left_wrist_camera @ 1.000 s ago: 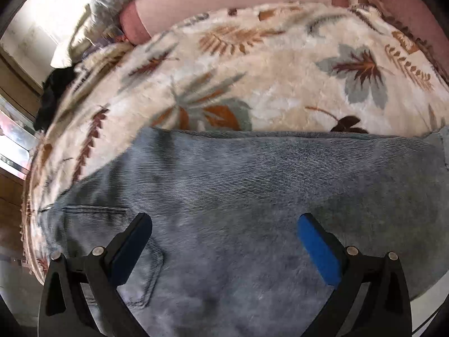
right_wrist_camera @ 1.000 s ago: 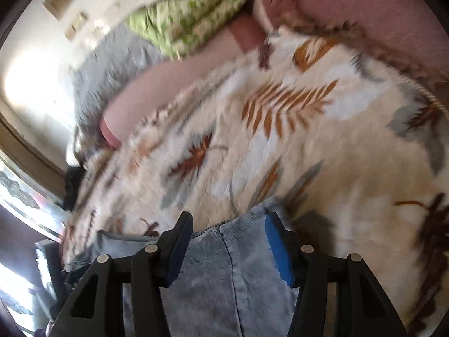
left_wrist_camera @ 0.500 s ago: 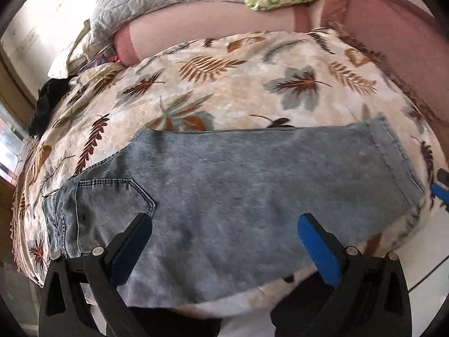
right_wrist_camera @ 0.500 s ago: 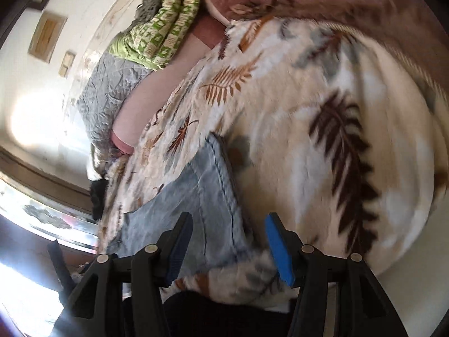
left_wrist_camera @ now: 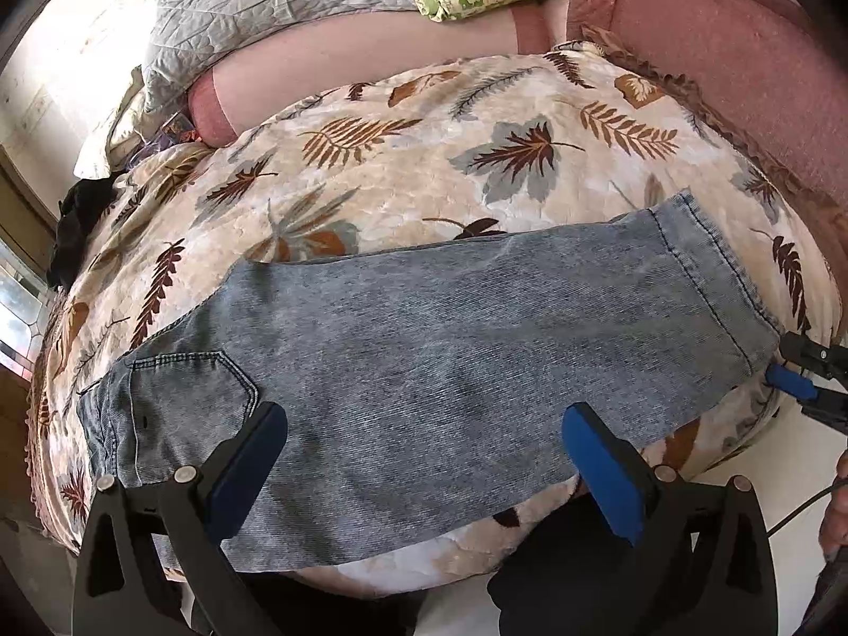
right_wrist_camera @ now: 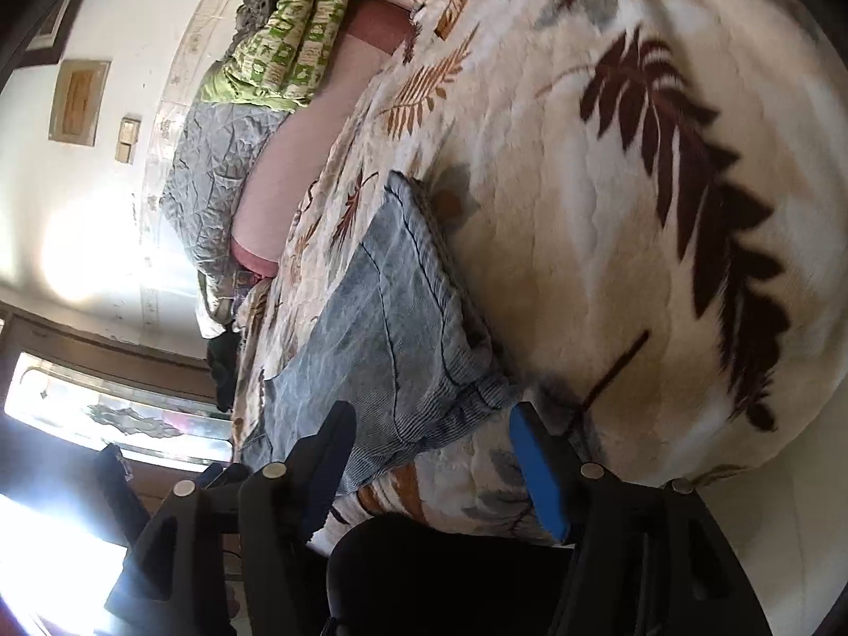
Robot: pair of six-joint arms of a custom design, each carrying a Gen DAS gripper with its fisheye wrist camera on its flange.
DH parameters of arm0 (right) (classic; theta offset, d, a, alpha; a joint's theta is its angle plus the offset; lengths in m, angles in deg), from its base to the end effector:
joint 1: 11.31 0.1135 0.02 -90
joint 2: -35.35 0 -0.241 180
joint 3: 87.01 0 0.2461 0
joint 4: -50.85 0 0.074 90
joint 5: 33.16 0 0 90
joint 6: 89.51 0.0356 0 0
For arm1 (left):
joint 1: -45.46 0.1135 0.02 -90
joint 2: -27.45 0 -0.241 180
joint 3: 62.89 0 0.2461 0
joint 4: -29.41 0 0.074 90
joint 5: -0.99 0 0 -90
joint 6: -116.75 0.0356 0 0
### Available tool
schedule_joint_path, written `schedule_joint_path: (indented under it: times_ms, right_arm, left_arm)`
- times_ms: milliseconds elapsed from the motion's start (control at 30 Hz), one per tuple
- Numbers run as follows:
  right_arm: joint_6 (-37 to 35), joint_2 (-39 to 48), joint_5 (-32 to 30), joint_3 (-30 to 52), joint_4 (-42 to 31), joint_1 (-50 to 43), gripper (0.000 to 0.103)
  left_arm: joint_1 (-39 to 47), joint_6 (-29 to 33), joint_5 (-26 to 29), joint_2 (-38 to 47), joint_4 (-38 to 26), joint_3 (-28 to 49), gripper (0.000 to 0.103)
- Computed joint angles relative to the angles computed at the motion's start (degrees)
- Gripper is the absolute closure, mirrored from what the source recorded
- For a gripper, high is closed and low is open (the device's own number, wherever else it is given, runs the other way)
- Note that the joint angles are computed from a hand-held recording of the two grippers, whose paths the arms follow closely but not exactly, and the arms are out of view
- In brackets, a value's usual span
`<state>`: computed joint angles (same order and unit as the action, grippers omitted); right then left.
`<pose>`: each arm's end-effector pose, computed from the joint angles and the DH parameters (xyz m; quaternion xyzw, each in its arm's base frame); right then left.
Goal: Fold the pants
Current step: 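Lift the jeans hem upward with the right gripper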
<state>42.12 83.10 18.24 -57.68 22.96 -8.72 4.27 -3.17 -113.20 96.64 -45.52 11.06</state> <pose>0.1606 0.0295 0.1405 0.1768 0.8668 0.4164 0.2099 0.1720 -0.1311 0.2590 0.0587 0.9621 0.0700 0.2570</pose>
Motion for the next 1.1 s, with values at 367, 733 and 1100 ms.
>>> schedule_joint_path:
  times_ms: [367,733,1100]
  right_arm:
    - [-3.2,0.5,-0.7,2.1,-1.7,-3.7,0.036]
    - [-2.6,15.8,2.9,16.8,3.6,1.6,0.033]
    - [-3.8,39.1,16.6,35.3,4.3,20.6,0.068]
  left_arm:
    - [2.5,1.4,0.2,1.6,1.0,0.2,0.0]
    - [17.1,9.0,2.3,6.7,6.8,0.2,0.0]
    - [39.2,18.9,3.2,9.6,14.1,-1.0,0.0]
